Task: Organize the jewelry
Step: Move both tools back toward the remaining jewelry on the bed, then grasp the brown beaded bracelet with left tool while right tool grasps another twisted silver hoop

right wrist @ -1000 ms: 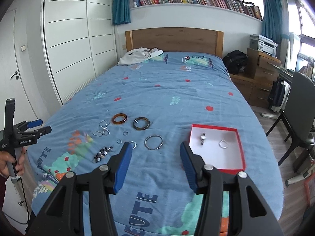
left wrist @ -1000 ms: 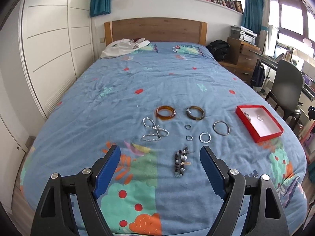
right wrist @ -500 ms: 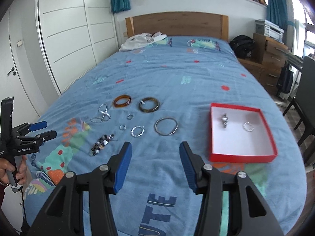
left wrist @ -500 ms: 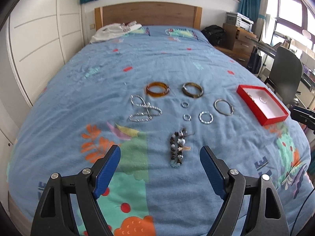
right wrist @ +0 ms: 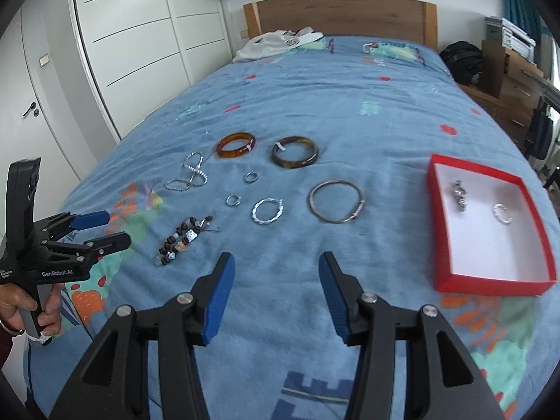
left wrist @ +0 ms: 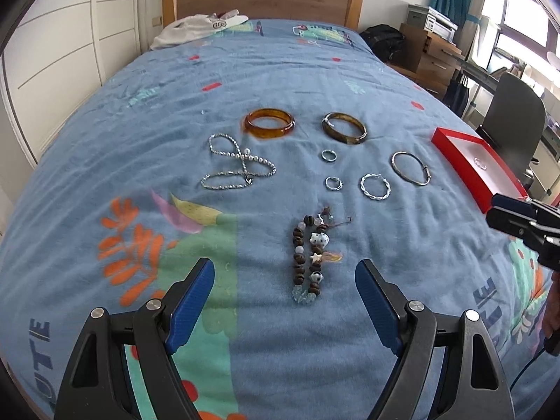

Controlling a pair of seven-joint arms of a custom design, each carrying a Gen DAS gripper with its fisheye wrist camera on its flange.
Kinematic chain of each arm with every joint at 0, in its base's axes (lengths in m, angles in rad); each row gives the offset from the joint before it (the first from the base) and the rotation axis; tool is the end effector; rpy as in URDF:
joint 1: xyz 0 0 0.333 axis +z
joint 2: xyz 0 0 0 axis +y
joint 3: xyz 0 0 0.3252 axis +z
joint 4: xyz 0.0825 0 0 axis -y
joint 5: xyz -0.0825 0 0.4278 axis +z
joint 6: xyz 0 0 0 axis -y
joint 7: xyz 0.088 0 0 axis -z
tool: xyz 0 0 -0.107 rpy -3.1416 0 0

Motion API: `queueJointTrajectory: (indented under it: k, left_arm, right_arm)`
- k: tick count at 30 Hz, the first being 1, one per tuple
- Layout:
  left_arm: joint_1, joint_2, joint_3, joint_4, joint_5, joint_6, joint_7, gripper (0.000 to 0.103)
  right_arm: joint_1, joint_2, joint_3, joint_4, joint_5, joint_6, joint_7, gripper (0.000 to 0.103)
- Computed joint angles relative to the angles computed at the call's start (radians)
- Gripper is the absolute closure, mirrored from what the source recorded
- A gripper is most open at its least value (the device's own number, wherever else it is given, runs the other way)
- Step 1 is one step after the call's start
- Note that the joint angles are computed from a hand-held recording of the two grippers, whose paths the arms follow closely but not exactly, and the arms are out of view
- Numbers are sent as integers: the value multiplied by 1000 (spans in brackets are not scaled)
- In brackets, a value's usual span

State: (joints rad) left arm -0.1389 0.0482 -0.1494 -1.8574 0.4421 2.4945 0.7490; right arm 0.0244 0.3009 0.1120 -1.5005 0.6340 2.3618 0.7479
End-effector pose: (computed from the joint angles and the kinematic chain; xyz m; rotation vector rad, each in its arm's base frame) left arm 0.6340 -0.1888 0.5510 -2.0533 1.5762 -0.6496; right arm 0.7357 0.0972 0.5616 -2.0977 1.0891 -0.2923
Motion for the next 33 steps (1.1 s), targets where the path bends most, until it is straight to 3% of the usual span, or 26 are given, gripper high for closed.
queueJointTrajectory:
  k: [11, 33]
  left_arm:
    - [-13, 69, 18, 28, -40, 29, 12, 22]
    - [-43, 141, 58, 58, 0, 73, -18, 23]
  right_arm:
    - [5, 84, 25, 72, -18, -32, 0, 56]
    - [7, 193, 65, 168, -49, -36, 2, 57]
